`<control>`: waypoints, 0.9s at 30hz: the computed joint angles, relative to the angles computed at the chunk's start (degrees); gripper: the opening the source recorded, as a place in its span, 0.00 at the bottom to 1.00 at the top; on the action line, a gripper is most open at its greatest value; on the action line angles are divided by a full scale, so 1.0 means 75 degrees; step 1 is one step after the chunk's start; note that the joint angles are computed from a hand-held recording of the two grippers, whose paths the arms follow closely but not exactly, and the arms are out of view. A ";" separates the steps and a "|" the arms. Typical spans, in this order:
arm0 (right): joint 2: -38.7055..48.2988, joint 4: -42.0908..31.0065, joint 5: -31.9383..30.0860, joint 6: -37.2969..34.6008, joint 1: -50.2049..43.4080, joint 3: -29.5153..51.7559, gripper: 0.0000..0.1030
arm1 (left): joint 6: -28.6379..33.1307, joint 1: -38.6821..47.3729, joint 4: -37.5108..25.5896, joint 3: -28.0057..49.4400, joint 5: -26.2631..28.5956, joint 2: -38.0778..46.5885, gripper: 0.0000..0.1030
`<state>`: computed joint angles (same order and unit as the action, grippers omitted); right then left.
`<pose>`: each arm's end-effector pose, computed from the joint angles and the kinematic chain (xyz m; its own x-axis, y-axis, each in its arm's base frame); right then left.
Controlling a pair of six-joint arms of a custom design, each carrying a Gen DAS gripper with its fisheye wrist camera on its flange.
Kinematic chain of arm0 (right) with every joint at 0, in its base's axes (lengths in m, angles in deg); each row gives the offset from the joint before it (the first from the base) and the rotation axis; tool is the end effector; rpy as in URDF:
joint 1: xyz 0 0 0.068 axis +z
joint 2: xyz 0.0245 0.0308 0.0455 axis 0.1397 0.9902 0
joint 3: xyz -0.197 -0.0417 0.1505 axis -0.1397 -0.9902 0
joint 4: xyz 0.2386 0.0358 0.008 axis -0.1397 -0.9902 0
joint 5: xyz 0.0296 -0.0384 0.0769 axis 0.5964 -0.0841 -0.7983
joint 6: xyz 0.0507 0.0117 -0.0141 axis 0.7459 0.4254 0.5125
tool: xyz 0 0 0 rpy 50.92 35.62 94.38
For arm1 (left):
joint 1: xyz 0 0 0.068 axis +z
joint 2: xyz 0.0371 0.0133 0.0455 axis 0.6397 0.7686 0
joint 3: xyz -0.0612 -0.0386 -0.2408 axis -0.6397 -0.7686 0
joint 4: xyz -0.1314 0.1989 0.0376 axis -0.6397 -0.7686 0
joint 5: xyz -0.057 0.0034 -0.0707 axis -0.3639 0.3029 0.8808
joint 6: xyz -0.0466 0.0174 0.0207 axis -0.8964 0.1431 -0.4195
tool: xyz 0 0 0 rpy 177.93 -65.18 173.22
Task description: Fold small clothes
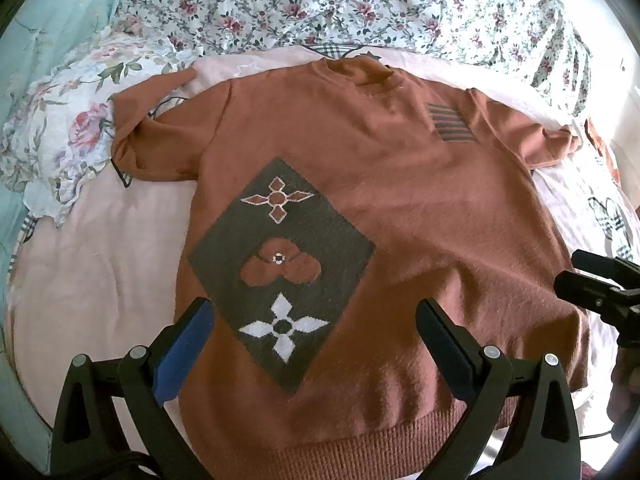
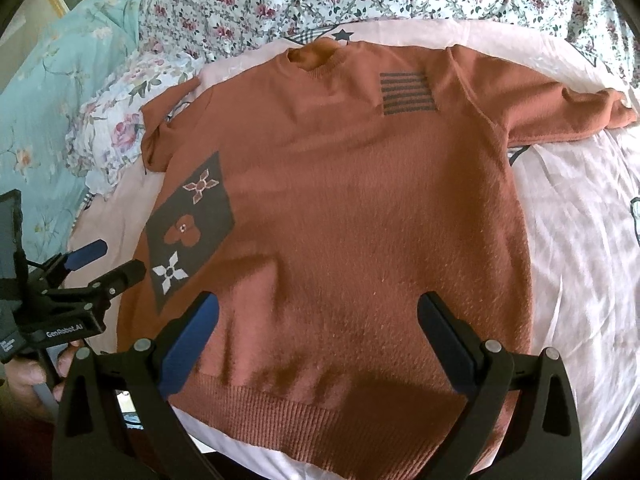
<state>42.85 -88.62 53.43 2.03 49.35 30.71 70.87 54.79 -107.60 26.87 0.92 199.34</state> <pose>0.2030 0.1609 0.2158 -0.6832 0.5685 -0.4583 0.4766 0.8227 0.3100 0.3761 0.0835 0.2260 -0.5835 0.5969 -0.5507 0.7132 0.7010 0.0041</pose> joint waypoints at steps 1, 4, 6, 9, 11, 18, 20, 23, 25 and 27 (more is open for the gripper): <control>-0.0016 -0.0008 0.0008 -0.0005 -0.0007 0.0001 0.96 | -0.0022 -0.0023 0.0057 -0.0033 -0.0024 -0.0017 0.98; -0.0085 -0.0015 0.0081 -0.0032 -0.0014 -0.0052 0.96 | -0.0091 -0.0089 0.0079 -0.0023 -0.0070 -0.0014 0.98; -0.0141 0.0027 0.0046 -0.0082 -0.0068 -0.0101 0.96 | -0.0131 -0.0132 0.0022 0.0031 -0.0097 0.0013 0.98; -0.0222 0.0254 0.0205 -0.0076 -0.0014 -0.0259 0.96 | -0.0192 -0.0216 -0.0157 0.0189 -0.0165 0.0090 0.98; -0.0266 0.0290 0.0154 -0.0148 -0.0083 -0.0329 0.96 | -0.0222 -0.0265 -0.0153 0.0184 -0.0184 0.0096 0.98; -0.0208 0.0004 -0.0426 -0.0337 -0.0454 -0.0298 0.96 | -0.0350 -0.0428 -0.0201 0.0286 -0.0318 0.0202 0.98; -0.0256 0.0032 -0.0447 -0.0341 -0.0501 -0.0368 0.96 | -0.0379 -0.0486 -0.0226 0.0320 -0.0371 0.0237 0.98; -0.0451 0.0152 -0.0318 -0.0359 -0.0573 -0.0601 0.96 | -0.0441 -0.0572 -0.0056 0.0261 -0.0418 0.0243 0.98; -0.0668 0.0088 -0.0369 -0.0320 -0.0743 -0.0757 0.96 | -0.0513 -0.0651 0.0167 0.0192 -0.0474 0.0244 0.98; -0.0980 -0.0067 -0.0466 -0.0267 -0.0992 -0.0930 0.96 | -0.0611 -0.0716 0.0072 0.0423 -0.0489 0.0396 0.98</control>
